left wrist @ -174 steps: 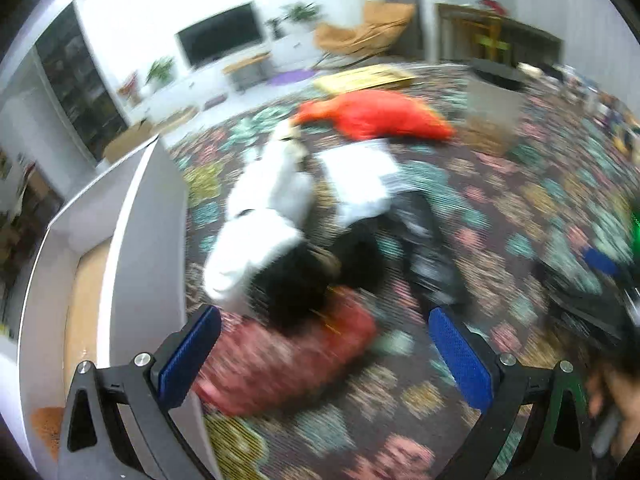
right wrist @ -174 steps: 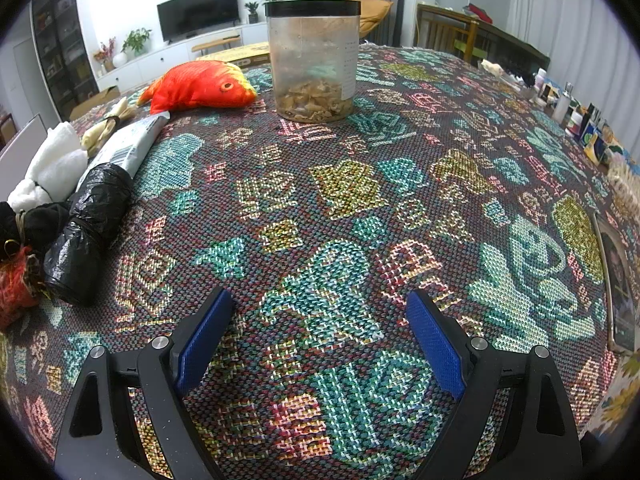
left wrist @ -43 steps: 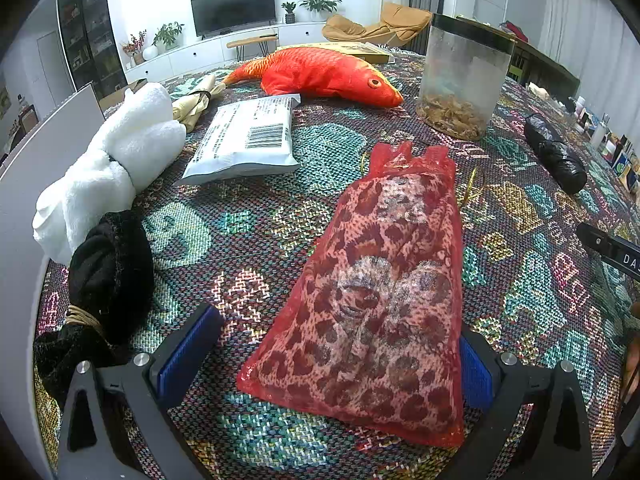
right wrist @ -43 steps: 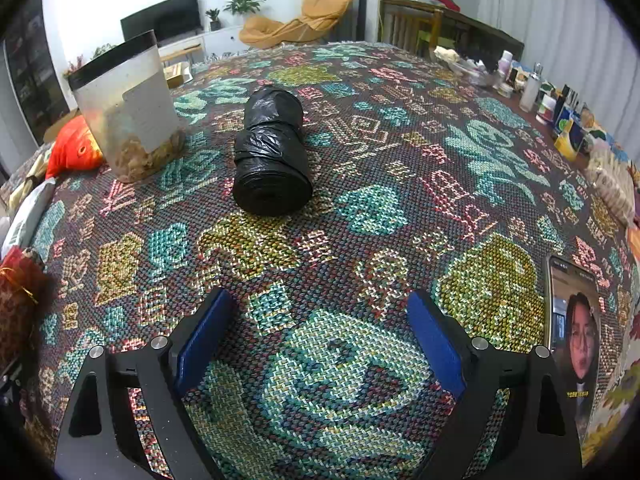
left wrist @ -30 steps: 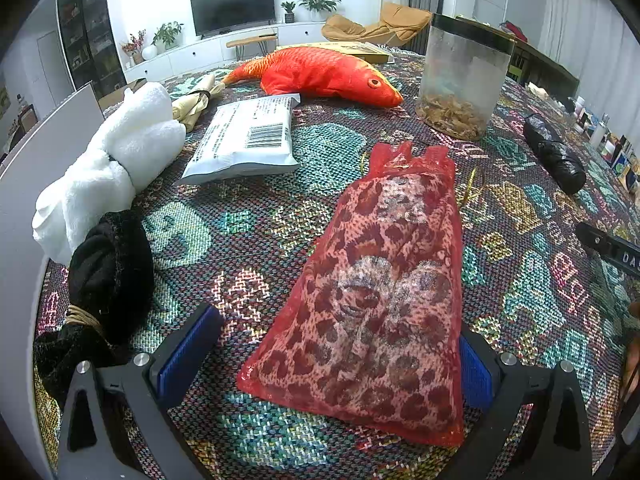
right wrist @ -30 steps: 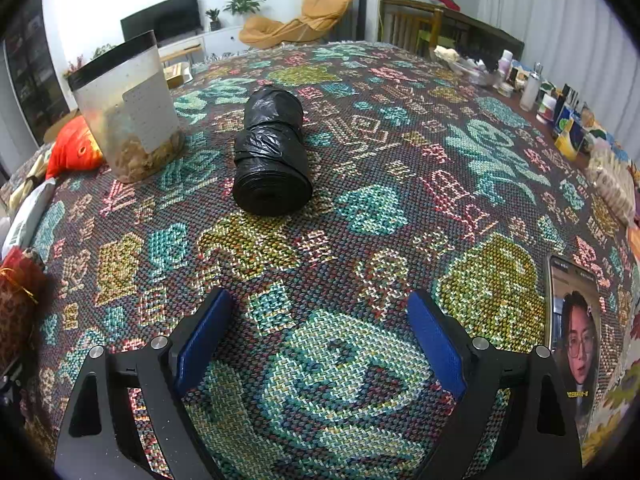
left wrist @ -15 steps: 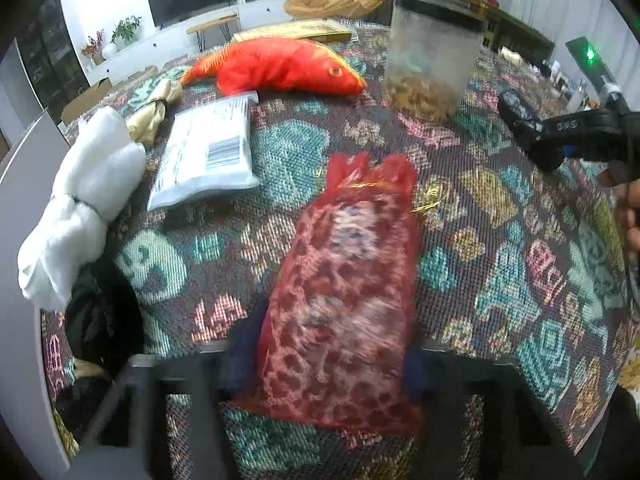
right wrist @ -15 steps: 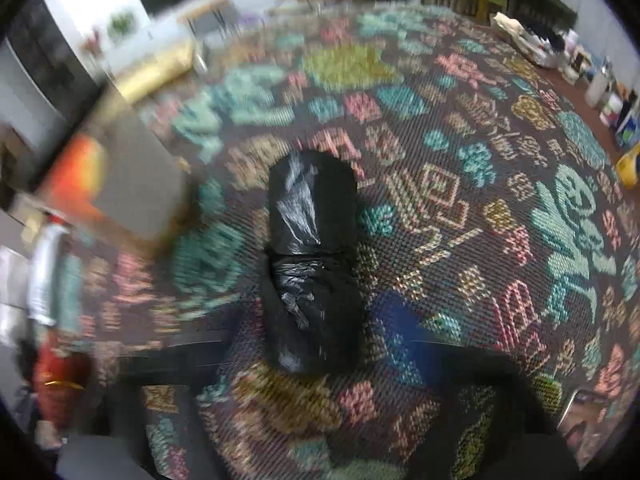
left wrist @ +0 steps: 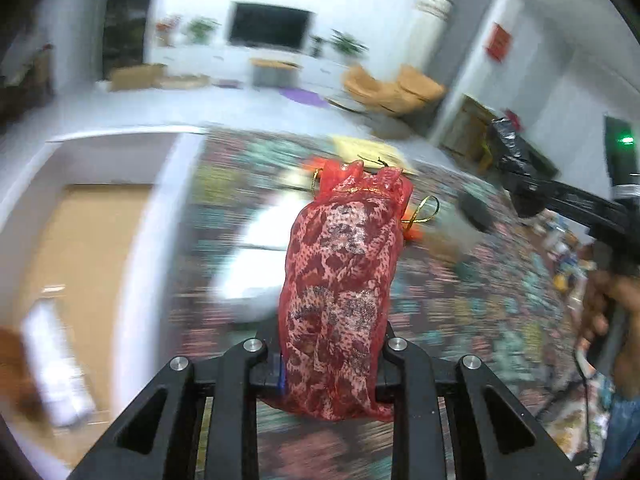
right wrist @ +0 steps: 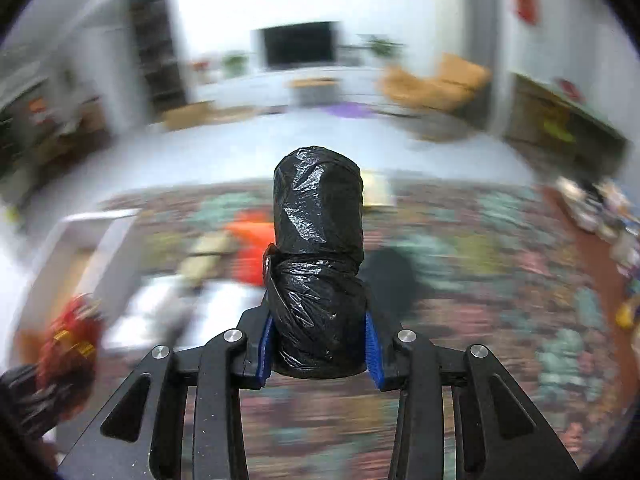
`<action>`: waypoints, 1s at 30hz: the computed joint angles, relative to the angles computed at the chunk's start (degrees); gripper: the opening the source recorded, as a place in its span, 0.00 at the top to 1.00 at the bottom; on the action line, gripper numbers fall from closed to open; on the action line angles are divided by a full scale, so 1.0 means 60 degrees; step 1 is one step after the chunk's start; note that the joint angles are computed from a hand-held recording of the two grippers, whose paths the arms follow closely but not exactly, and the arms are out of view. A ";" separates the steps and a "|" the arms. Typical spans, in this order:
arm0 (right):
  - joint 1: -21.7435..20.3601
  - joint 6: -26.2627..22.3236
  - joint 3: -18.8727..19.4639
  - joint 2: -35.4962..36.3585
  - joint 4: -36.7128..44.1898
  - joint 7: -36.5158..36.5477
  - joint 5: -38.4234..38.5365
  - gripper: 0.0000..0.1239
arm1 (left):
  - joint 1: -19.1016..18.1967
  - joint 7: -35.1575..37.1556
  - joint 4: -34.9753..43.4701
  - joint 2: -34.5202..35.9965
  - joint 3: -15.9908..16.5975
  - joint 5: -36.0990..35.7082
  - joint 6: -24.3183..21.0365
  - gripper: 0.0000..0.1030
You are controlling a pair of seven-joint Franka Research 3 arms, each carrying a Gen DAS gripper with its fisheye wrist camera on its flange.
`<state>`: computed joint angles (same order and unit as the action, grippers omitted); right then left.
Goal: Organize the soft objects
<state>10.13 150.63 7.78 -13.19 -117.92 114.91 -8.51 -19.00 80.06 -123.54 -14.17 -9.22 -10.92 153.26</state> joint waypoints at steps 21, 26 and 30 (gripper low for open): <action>-0.0088 0.0226 0.0955 -0.0651 -0.3102 0.5025 -0.2634 0.35 | -0.0401 -0.1870 -0.2908 -0.2707 0.0716 0.2064 0.0358 0.09; -0.1138 -0.0244 0.1371 -0.1373 -0.4548 0.6817 -0.3787 0.35 | -0.1286 -0.1206 -0.2348 -0.0961 -0.0339 0.1806 0.0794 0.03; -0.1267 -0.0519 0.1487 -0.1144 -0.4571 0.7444 -0.4887 0.35 | -0.0524 -0.2564 -0.1747 0.0747 -0.1422 0.3560 0.1189 0.03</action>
